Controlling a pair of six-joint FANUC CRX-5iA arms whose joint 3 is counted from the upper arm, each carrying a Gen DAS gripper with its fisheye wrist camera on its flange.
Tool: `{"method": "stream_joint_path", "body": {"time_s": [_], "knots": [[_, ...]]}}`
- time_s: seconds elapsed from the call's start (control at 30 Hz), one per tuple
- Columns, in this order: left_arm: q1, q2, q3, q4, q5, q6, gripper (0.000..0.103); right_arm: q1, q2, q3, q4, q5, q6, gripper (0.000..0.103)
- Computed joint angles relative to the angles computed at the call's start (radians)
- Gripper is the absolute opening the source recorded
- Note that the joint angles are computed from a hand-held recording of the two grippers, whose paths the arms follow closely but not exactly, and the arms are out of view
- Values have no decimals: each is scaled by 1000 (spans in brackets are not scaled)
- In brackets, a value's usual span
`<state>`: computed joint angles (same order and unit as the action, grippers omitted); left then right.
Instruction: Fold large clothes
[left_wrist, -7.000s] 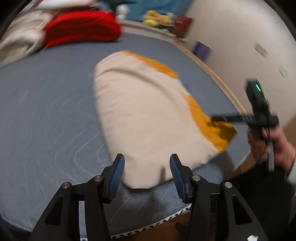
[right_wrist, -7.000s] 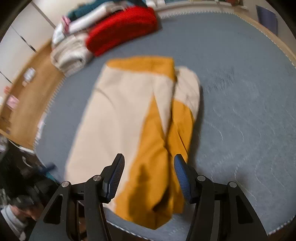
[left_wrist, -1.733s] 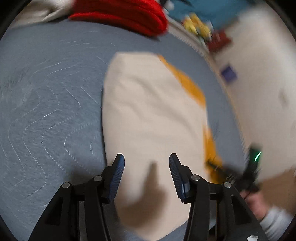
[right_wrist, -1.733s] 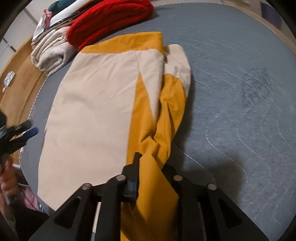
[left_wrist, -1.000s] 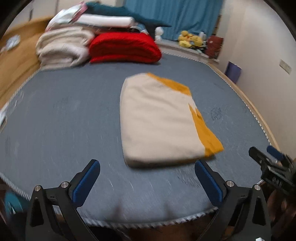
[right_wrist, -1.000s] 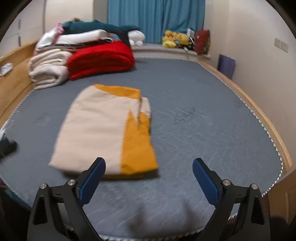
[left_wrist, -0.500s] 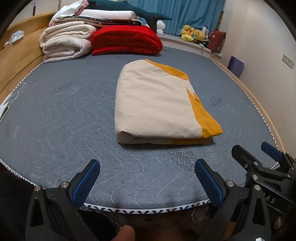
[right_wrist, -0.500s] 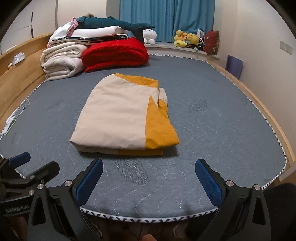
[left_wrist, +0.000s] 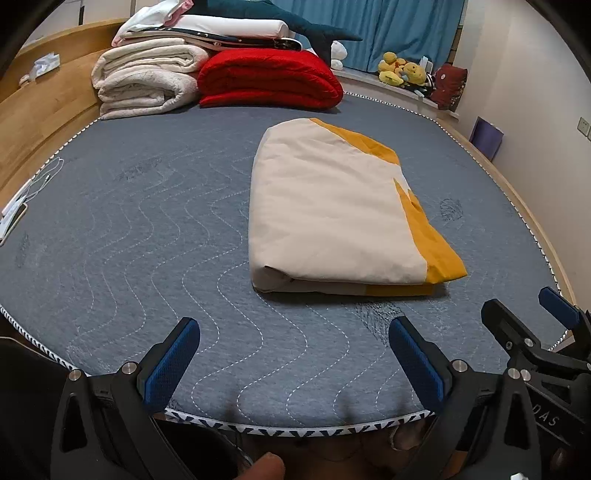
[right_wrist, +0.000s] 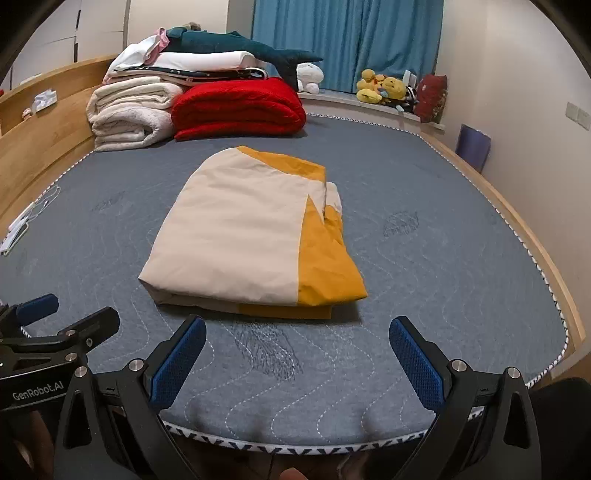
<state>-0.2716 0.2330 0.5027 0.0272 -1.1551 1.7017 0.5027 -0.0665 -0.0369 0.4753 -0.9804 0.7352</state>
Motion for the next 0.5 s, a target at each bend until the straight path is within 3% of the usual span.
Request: {"method": "stream_joint_path", "body": {"time_s": [0.5], "knots": [[7, -3, -11, 12, 16, -10, 102, -3, 1, -4, 11, 5, -5, 99]]}}
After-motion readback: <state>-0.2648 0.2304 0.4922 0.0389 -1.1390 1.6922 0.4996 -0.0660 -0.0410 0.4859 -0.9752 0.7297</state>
